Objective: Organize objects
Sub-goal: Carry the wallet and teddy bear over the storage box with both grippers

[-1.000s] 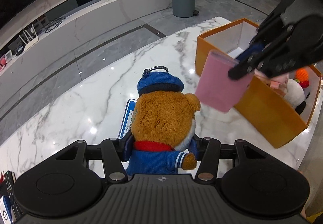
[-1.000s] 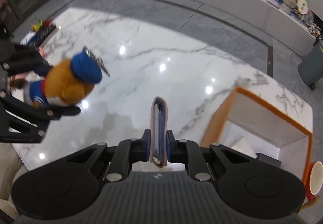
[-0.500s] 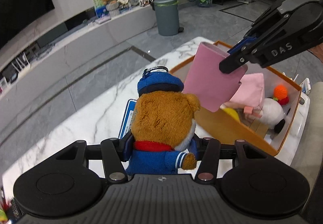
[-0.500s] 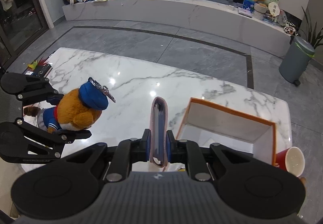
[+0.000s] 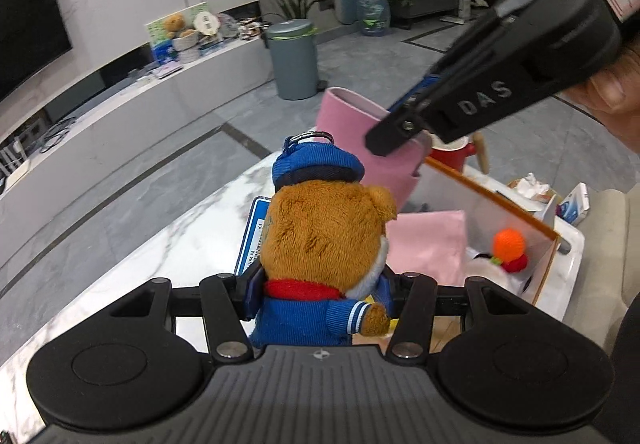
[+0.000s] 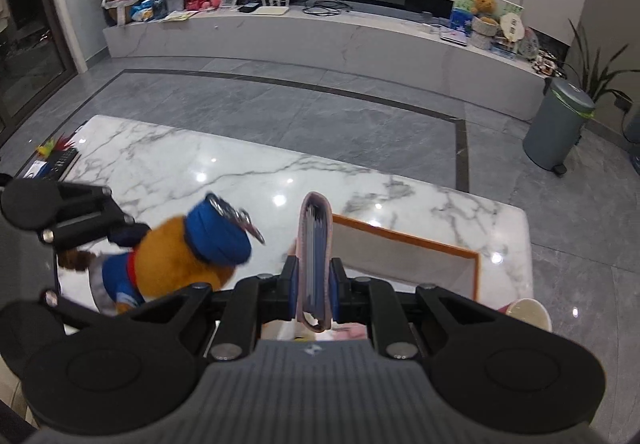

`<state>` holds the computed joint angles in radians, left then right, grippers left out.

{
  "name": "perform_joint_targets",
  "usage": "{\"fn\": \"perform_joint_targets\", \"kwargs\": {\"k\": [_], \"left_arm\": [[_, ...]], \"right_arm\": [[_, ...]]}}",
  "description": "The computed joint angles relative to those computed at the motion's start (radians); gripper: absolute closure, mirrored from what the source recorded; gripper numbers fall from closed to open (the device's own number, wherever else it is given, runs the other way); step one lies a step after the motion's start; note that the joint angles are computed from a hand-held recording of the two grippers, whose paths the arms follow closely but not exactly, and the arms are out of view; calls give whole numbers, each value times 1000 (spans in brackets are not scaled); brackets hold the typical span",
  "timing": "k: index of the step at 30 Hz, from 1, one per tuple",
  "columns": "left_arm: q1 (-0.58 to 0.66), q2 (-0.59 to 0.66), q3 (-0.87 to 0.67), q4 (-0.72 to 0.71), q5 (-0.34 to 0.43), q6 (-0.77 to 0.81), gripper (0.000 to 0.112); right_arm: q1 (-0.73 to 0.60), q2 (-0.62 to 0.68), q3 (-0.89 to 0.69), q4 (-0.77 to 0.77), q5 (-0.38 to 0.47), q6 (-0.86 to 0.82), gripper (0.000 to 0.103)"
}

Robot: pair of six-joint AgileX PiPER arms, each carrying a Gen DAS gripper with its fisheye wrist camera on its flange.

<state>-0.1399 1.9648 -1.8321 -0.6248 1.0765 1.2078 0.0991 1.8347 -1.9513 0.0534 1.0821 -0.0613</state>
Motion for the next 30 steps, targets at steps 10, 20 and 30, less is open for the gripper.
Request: {"fn": "perform_joint_targets", "kwargs": {"k": [10,20,30], "left_arm": [[-106,78,-51,35,-28,-67,52],[-187,154,-77,99,-73,-123,52],[-246,233,-113,228,-143,-200,52]], "right_arm": [[-132,33,9,75,-13,-101,87],[-217,111,21,146,-53,-175,87],[-253,210,-19,201,-76,-225,87]]}}
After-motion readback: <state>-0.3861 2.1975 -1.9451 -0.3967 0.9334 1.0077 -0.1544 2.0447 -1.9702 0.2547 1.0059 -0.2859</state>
